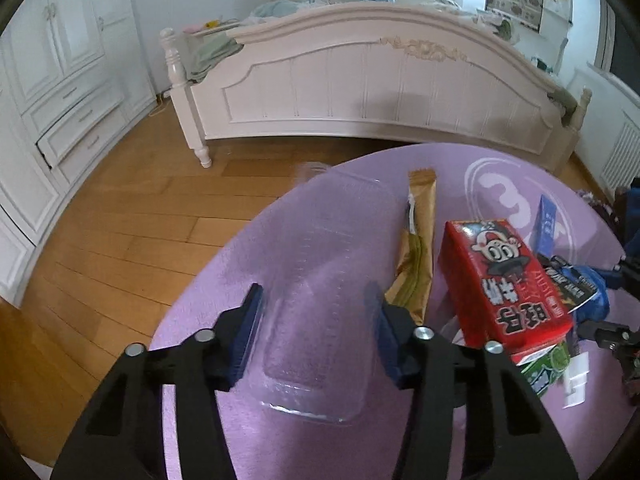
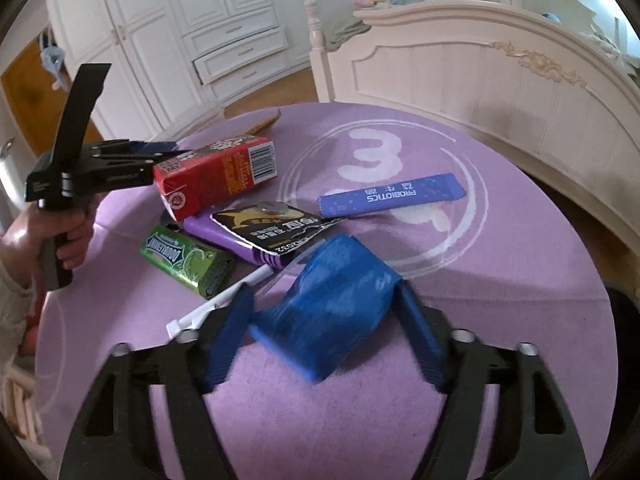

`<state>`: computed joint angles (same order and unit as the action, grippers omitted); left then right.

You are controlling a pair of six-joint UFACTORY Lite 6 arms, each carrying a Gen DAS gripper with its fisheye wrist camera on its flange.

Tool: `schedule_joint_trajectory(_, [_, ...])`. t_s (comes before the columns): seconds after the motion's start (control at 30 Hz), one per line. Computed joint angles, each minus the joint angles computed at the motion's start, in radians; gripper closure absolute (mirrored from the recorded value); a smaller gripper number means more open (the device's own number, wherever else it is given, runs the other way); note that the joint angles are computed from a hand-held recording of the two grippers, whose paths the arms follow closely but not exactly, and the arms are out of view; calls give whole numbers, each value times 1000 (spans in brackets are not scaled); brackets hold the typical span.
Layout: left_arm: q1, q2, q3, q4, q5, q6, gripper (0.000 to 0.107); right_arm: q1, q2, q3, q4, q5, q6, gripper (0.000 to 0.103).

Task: Collect trash
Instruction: 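Grasp the clear plastic tray with the left tool while the right tool grasps the blue packet, then carry the clear tray and blue packet over the black bin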

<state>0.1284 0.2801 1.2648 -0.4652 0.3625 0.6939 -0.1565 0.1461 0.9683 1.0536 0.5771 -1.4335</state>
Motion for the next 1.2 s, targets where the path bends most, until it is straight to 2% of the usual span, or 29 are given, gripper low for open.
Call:
schedule_joint_trajectory(0.1, [17, -44, -44, -71, 1, 55, 61, -25, -13, -9, 0, 30, 0, 57])
schedule_joint_trajectory(0.3, [77, -193, -156, -283, 53, 194, 61, -146, -87, -53, 64, 165, -50, 58])
schedule_joint_trajectory(0.43, [80, -334, -239, -316, 93, 194, 61, -238, -115, -43, 74, 286, -50, 58])
schedule_joint_trajectory(0.6, [-28, -496, -306, -245, 127, 62, 61, -355, -132, -30, 82, 411, -63, 58])
schedule_joint_trajectory(0.73, [-218, -528, -300, -99, 80, -153, 61, -468, -115, 3, 85, 511, -75, 58])
schedule_joint_trajectory(0.87, [-401, -457, -246, 12, 23, -340, 61, -581, -73, 54, 81, 584, -92, 58])
schedule_joint_trajectory(1.0, [-588, -288, -119, 186, -45, -569, 61, -715, 28, 156, 74, 644, -104, 58])
schedule_joint_trajectory(1.2, [-771, -14, 119, 226, -70, -692, 60, -893, 282, 435, 50, 690, -46, 57])
